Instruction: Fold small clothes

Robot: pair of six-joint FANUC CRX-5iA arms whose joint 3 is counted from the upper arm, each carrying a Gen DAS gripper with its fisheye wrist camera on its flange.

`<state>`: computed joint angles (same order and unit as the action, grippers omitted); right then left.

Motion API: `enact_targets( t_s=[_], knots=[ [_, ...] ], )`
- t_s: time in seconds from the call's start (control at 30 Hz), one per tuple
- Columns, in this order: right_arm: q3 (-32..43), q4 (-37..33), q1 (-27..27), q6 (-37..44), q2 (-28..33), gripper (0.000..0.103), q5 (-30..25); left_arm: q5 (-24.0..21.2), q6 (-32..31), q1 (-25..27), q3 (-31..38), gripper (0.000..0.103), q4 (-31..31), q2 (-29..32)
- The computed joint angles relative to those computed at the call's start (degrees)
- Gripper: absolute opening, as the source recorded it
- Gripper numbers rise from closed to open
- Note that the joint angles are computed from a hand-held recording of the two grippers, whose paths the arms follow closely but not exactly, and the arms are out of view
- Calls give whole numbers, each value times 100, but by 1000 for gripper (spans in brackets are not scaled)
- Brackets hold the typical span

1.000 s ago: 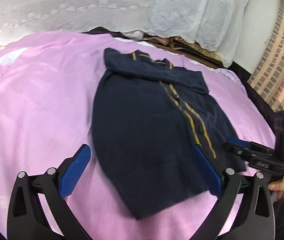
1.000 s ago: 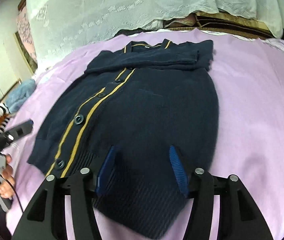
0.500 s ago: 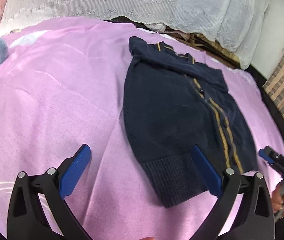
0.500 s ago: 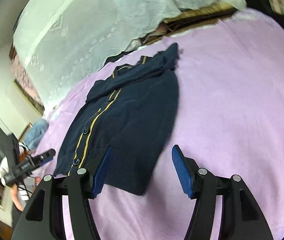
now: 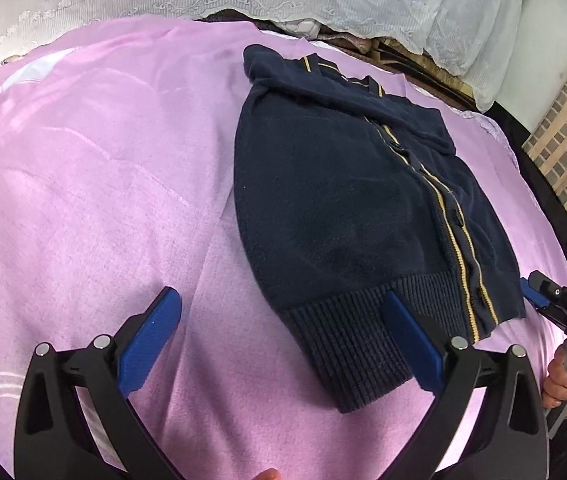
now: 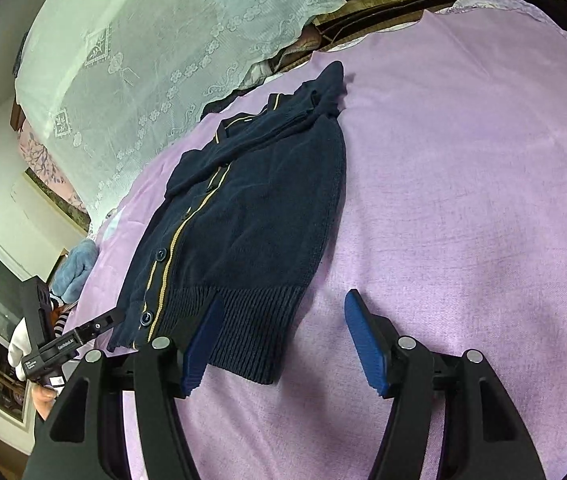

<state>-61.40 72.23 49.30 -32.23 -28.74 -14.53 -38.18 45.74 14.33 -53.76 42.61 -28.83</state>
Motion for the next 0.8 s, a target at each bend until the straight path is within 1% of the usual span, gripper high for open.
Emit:
enact_targets(
  t_s=[0.1, 0.17, 0.27, 0.37, 0.47, 0.5, 0.57, 0.67, 0.77, 0.8],
  knots=[
    [39, -120, 94, 128, 31, 67, -93, 47, 382, -110, 151, 98, -506, 39],
    [35, -114, 95, 117, 26, 67, -92, 9, 436, -116, 205, 98, -573, 89],
    [29, -61, 81, 59, 30, 67, -68, -63, -32, 17, 1, 98, 1, 42],
    [25, -64, 74, 66, 26, 67, -61, -241, -562, 168, -188, 98, 551, 0],
    [24, -56, 70, 60, 28, 68, -56, -414, -846, 238, -226, 98, 787, 27],
    [29, -72, 82, 75, 34, 69, -69, -490, -994, 228, -228, 98, 958, 81],
    [46, -123, 124, 118, 43, 69, -119, -746, -1458, 225, -269, 98, 1512, 269],
    [52, -139, 135, 129, 48, 70, -129, -1235, -1942, 211, -157, 98, 2024, 730],
    [43, -135, 123, 132, 34, 70, -112, -2122, -2494, 465, -237, 98, 2788, 1182],
    [37, -113, 109, 116, 30, 69, -96, -2541, -2667, 621, -290, 98, 3005, 1324]
  ],
)
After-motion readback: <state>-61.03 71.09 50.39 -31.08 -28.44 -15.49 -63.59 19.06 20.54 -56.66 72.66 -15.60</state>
